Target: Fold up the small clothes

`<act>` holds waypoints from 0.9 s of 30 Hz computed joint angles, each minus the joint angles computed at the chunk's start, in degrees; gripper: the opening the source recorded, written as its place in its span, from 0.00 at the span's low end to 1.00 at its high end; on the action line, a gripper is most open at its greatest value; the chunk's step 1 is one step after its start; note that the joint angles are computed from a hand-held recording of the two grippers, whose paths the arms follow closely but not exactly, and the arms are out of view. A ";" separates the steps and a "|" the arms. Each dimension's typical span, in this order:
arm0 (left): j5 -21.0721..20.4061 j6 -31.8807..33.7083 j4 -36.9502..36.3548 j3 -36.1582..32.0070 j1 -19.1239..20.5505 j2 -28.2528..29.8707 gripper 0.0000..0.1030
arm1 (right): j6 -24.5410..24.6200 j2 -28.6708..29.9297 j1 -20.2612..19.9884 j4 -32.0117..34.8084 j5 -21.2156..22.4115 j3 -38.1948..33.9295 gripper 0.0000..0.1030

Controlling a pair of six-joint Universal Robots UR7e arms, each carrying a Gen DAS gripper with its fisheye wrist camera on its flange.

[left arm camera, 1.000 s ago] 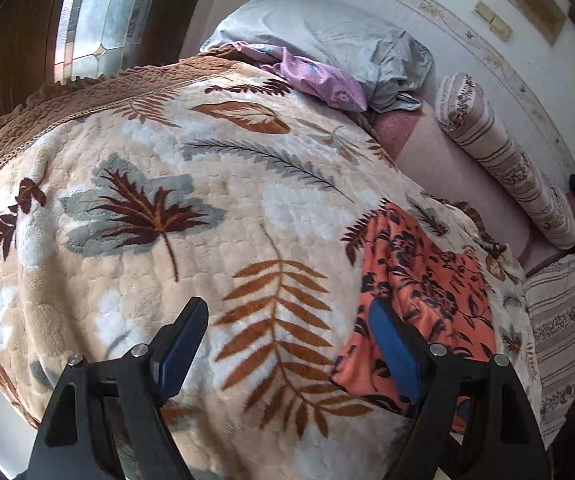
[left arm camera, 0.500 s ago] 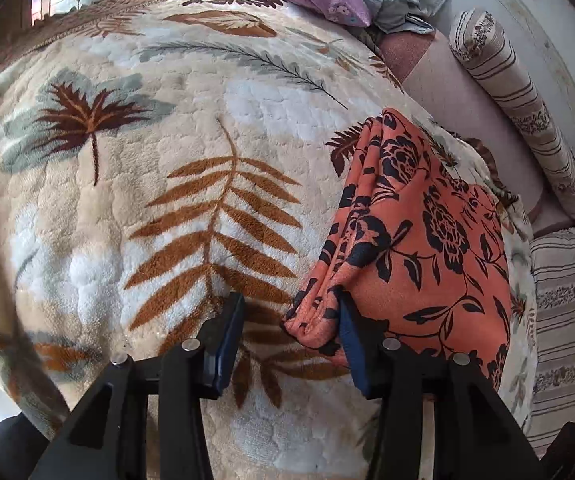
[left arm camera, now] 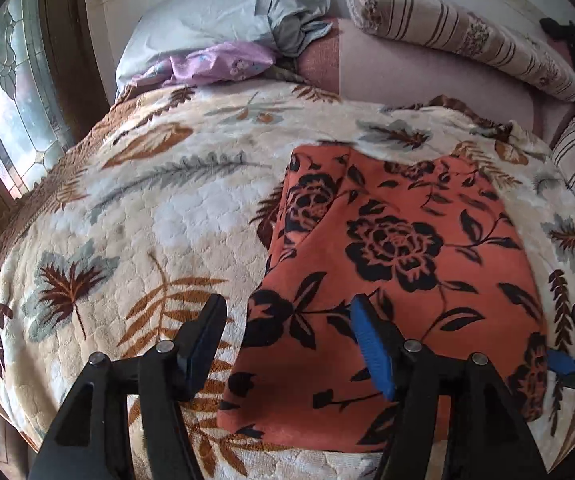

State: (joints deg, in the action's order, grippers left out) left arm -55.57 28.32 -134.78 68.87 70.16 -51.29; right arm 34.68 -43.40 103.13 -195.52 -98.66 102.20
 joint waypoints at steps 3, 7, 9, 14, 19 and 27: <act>-3.82 -3.69 3.11 -1.74 2.29 0.54 0.71 | 0.87 1.95 -1.22 6.07 1.18 -4.63 0.58; -5.79 -4.20 4.46 -2.66 2.99 0.54 0.73 | -6.66 4.72 3.87 17.47 -13.95 -12.15 0.38; -6.53 -4.45 4.50 -2.79 3.33 0.56 0.75 | -12.65 6.61 7.44 19.92 -23.53 -15.21 0.37; -8.01 -4.99 5.88 -3.80 3.70 0.90 0.76 | -6.57 3.79 3.76 17.33 -14.48 -10.73 0.62; -8.71 -6.31 7.59 -5.07 3.89 1.37 0.76 | -7.29 2.51 2.71 11.85 -14.58 -11.19 0.84; -10.06 -7.53 9.78 -6.66 4.42 1.82 0.76 | -9.91 7.44 2.17 26.49 -14.80 -23.14 0.38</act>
State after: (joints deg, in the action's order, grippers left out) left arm -65.63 20.79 -125.00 62.22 74.58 -49.47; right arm 24.77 -35.96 105.31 -169.03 -113.46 79.06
